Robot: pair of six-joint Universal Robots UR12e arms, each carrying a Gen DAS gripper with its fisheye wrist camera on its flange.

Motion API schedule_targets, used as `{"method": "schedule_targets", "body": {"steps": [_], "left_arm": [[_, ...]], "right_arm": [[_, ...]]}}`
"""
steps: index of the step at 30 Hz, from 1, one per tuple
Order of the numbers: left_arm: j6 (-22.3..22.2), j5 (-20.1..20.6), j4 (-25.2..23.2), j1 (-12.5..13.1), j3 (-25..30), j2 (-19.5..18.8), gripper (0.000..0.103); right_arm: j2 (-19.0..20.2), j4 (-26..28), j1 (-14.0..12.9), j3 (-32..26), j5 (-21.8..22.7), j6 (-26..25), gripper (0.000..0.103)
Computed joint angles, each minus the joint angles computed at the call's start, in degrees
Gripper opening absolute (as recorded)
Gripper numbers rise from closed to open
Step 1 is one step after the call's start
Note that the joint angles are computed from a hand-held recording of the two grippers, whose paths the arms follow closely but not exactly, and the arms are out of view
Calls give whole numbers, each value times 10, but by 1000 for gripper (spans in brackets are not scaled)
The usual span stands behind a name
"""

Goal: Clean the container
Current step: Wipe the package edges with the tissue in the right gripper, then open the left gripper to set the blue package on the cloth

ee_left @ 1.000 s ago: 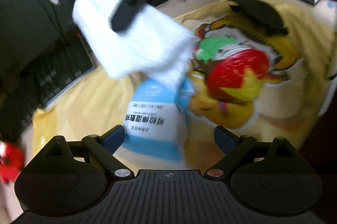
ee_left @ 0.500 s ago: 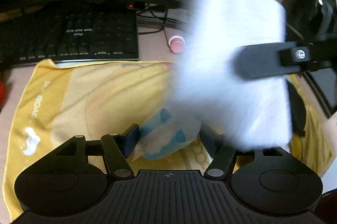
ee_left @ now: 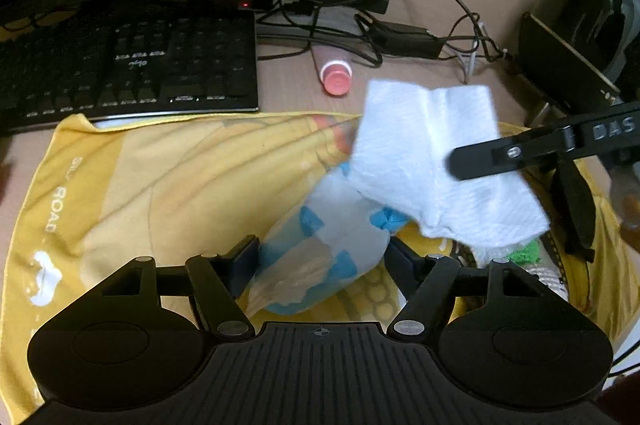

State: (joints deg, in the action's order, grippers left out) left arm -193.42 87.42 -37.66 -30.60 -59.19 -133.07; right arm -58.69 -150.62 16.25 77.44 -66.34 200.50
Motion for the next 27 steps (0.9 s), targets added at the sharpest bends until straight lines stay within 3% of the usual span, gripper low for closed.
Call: {"method": "schedule_targets", "body": {"steps": [6, 10, 12, 13, 15, 16, 17, 22, 27], "left_arm": [[-15, 17, 16, 0, -4, 3, 64], [-36, 109, 15, -7, -18, 18, 63], [-68, 115, -15, -6, -18, 21, 64], [-82, 117, -30, -6, -17, 21, 65], [-85, 124, -54, -10, -11, 20, 77], [-79, 124, -58, -12, -11, 19, 91], [-73, 123, -62, -14, -10, 19, 95], [-27, 132, -82, -23, -6, 24, 96], [33, 280, -39, -49, -8, 33, 100]], "right_arm": [[-27, -37, -7, 35, -28, 6, 7], [-50, -65, -14, 65, -48, 7, 7], [-59, -70, -18, 78, -57, 10, 7], [-62, -71, -19, 84, -60, 15, 7], [-67, -71, -22, 93, -63, 23, 8], [-69, -72, -23, 98, -65, 26, 10], [-71, -74, -24, 102, -66, 27, 10], [-80, -75, -26, 117, -74, 12, 10], [-94, -95, -24, 137, -118, -23, 9]]}}
